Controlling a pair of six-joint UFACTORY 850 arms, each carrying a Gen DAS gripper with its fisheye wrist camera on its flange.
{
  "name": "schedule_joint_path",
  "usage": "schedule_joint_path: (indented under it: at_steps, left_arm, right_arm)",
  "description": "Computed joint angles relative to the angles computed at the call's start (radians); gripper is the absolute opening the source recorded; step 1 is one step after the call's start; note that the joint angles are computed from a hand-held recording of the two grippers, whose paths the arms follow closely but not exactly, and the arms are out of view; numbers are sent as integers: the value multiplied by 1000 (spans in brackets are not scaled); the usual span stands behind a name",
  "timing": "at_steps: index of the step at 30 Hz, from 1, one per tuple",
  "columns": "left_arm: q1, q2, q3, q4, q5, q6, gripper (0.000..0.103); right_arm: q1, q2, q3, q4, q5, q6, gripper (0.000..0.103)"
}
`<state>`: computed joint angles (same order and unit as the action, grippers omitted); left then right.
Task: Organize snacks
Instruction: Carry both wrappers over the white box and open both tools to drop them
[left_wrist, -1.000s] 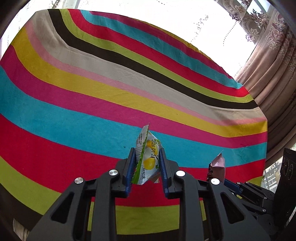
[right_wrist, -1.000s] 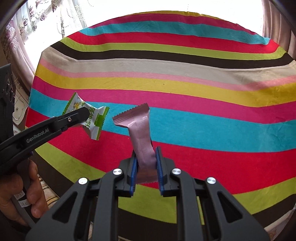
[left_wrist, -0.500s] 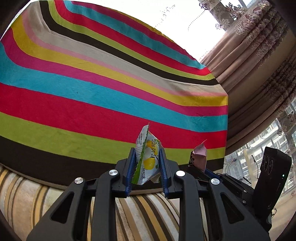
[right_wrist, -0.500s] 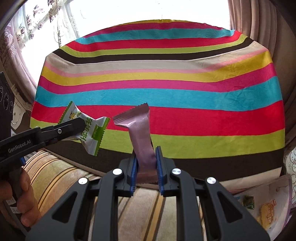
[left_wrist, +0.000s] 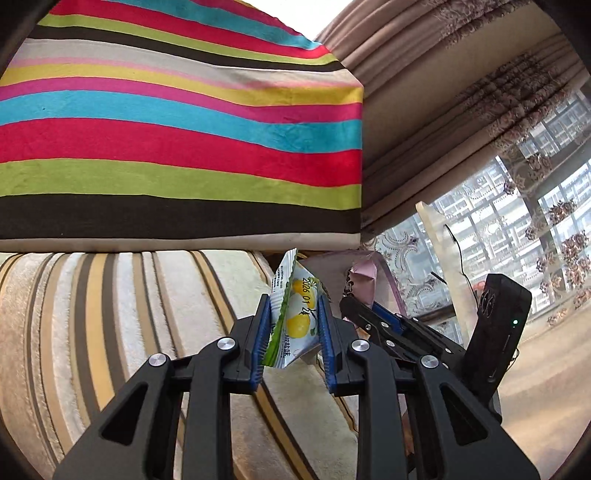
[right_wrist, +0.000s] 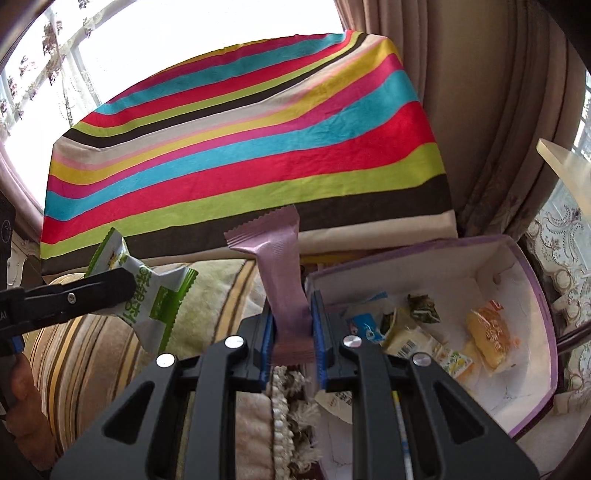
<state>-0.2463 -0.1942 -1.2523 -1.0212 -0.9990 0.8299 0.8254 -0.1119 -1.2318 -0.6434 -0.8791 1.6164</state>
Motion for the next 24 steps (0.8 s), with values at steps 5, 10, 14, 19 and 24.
schedule_joint_path:
  at_steps: [5,10,14,19,24]
  left_arm:
    - [-37,1,6,-9,-64,2,22]
    - [-96,-26,9,38,-106,7,40]
    - [-121,1,21,97,-32,2,62]
    - [-118,57,69,131,65,-1,69]
    - [-145,87,97,163,120,24,78]
  right_arm:
    - [53,54,73,-20,-93,130,18]
    - [91,84,106,-9,-182,194,20]
    - [116,97,125,-18,-224,255,53]
    - [138,113,144,-25,-235,300,65]
    - [149,117,143,-18,-266,320,66]
